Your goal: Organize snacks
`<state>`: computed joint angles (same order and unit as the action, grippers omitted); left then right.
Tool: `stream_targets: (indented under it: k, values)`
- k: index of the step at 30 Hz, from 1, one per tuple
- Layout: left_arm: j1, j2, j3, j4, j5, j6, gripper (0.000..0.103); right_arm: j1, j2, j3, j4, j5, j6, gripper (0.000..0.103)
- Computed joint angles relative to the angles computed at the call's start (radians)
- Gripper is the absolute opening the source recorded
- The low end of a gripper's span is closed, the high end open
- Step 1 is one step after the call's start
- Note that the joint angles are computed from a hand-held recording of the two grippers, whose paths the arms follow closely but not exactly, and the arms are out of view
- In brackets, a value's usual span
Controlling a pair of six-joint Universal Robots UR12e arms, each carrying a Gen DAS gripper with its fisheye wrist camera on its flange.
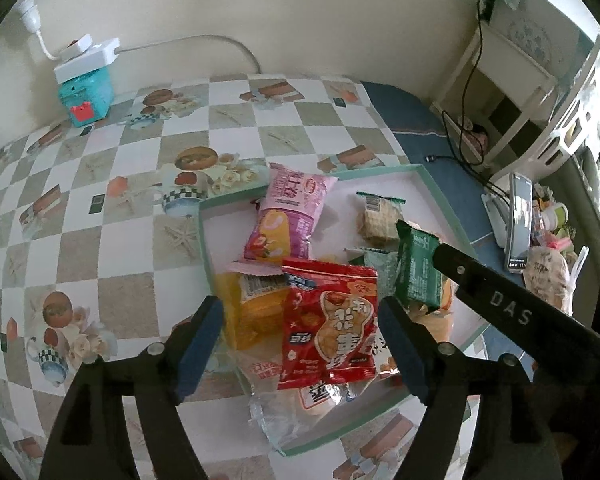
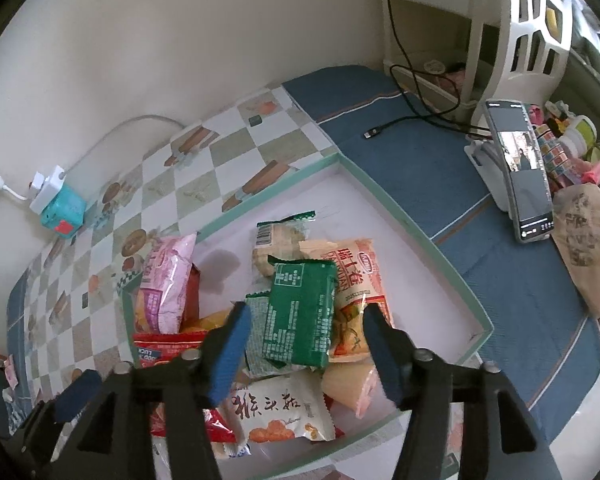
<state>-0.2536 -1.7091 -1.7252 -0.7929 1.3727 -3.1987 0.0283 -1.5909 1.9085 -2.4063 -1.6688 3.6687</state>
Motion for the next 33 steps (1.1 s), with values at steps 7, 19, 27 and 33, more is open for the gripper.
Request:
stream_targets:
  k: [7, 19, 27, 33]
  values:
    - [0.025, 0.028, -0.028, 0.018, 0.05, -0.043, 0.093, 0.007, -0.024, 0.018, 0.008, 0.002, 0.017, 0.081]
    - [0.044, 0.094, -0.118, 0.06, 0.314, -0.078, 0.099, 0.059, -0.07, 0.071, -0.003, 0.006, -0.009, 0.103]
    - [0.051, 0.152, -0.186, 0.06, 0.356, -0.105, 0.099, 0.098, -0.093, 0.102, -0.001, 0.004, -0.041, 0.103]
    - [0.053, 0.185, -0.218, 0.04, 0.349, -0.121, 0.099, 0.121, -0.108, 0.12, 0.002, -0.023, -0.075, 0.103]
